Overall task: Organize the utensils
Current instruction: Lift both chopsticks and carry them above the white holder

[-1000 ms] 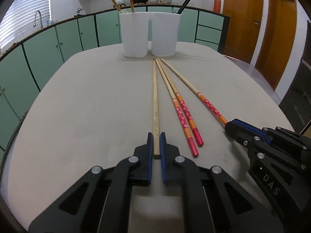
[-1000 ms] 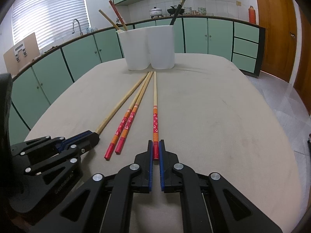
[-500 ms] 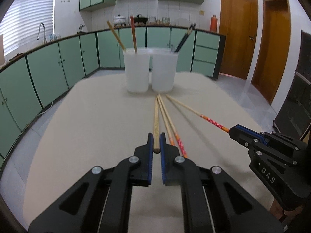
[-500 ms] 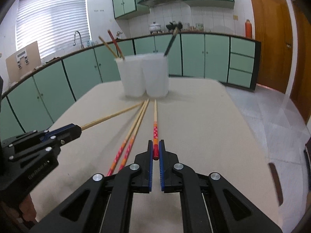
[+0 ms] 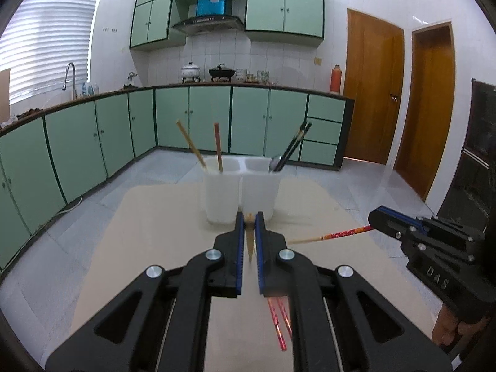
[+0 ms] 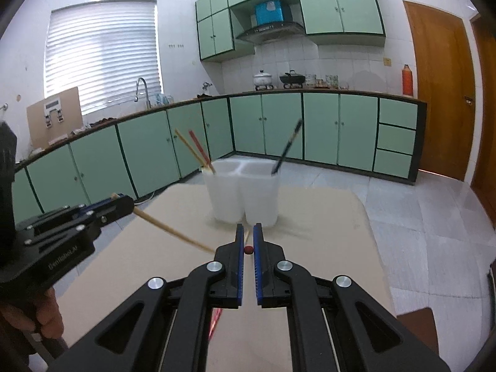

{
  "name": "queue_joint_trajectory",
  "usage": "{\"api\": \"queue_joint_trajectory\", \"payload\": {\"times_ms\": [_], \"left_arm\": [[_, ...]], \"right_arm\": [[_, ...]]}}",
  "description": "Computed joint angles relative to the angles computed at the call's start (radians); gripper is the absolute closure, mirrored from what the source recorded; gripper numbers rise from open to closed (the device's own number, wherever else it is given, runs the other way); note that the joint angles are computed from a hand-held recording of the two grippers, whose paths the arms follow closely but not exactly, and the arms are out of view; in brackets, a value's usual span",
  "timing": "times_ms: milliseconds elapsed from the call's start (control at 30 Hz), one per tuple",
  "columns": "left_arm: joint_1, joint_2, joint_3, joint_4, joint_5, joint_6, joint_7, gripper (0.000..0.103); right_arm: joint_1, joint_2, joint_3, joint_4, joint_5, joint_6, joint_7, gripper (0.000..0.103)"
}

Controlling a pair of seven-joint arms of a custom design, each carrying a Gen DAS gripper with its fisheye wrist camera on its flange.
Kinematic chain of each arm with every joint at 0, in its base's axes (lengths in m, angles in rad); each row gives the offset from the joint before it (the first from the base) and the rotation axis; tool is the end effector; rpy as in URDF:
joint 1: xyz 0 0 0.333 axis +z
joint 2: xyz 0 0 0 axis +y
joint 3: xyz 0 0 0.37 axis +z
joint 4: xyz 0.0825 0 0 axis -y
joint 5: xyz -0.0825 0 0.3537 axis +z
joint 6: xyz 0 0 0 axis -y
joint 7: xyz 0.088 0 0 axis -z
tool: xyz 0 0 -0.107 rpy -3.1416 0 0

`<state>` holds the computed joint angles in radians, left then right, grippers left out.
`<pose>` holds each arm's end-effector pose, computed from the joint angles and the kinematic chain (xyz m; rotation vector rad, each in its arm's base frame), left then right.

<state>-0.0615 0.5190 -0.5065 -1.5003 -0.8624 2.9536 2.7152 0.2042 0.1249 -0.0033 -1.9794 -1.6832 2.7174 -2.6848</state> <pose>0.6845 -0.2642 0.5425 -0.9631 2.1882 -1.3969 0.5685 0.1525 0.5095 -1.2163 1.8144 -1.0518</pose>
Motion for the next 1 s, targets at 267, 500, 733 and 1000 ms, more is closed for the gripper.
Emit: {"api": "queue_joint_trajectory", "payload": {"times_ms": [267, 500, 733, 1000], "left_arm": [[-0.020, 0.017, 0.019, 0.102, 0.047, -0.065, -0.035, 0.097], [-0.008, 0.017, 0.013, 0.163, 0.015, -0.144, -0.029, 0.097], [-0.030, 0.031, 0.013, 0.241, -0.020, -0.159, 0.011, 0.097], [-0.155, 0.164, 0.084, 0.530, 0.135, -0.184, -0.129, 0.097]], "right_arm": [[-0.042, 0.008, -0.028, 0.088, 0.147, 0.129, -0.181, 0.097], [-0.044, 0.003, -0.043, 0.134, 0.267, 0.175, -0.374, 0.097], [-0.056, 0.012, -0.065, 0.189, 0.320, 0.230, -0.464, 0.097], [-0.059, 0.107, -0.108, 0.389, 0.452, 0.250, -0.647, 0.098]]}}
